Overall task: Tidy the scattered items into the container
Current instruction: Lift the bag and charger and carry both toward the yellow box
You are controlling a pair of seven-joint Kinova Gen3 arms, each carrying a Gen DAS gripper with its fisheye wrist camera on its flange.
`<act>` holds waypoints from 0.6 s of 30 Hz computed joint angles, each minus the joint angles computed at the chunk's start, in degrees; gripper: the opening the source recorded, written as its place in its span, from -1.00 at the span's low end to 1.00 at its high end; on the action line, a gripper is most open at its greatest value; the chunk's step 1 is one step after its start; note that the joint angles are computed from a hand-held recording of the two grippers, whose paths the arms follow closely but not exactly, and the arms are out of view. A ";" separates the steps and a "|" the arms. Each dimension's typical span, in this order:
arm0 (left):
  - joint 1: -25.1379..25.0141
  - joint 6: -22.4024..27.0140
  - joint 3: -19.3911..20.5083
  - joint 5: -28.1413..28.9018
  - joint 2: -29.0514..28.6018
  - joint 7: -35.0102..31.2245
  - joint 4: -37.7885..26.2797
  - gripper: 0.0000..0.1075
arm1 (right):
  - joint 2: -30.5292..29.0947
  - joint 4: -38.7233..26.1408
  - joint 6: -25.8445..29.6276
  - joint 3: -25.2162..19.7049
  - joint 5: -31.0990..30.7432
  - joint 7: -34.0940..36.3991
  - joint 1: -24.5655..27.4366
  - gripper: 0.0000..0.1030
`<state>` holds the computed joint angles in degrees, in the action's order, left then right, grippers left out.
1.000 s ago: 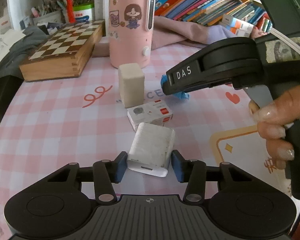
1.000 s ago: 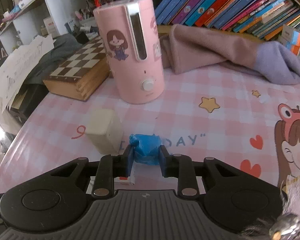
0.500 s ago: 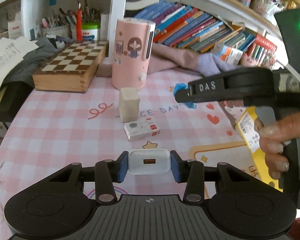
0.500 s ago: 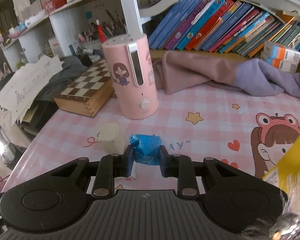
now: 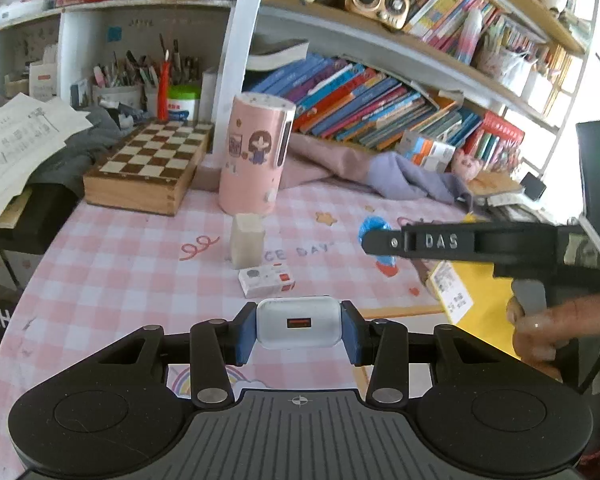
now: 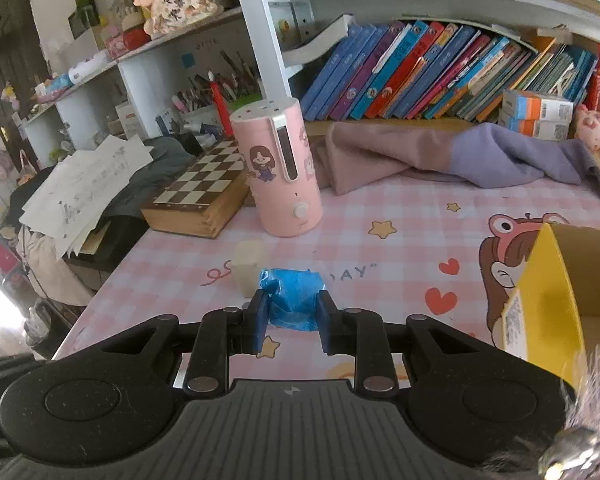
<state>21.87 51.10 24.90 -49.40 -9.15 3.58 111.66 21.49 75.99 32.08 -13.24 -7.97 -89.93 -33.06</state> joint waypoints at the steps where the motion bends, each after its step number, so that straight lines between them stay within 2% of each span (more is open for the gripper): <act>1: 0.10 -0.09 0.13 -0.06 -0.45 0.35 0.20 -0.23 | -0.73 0.96 -0.47 -0.02 -0.03 0.03 0.10 -0.54; 18: -1.77 3.03 9.33 2.35 -6.84 4.31 1.58 -0.23 | -12.31 14.98 -5.05 -0.39 -0.05 -4.64 0.43 -0.55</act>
<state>20.10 54.13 34.22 -47.06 -15.99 7.90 113.24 9.19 90.98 27.03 -13.63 -8.02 -94.57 -32.62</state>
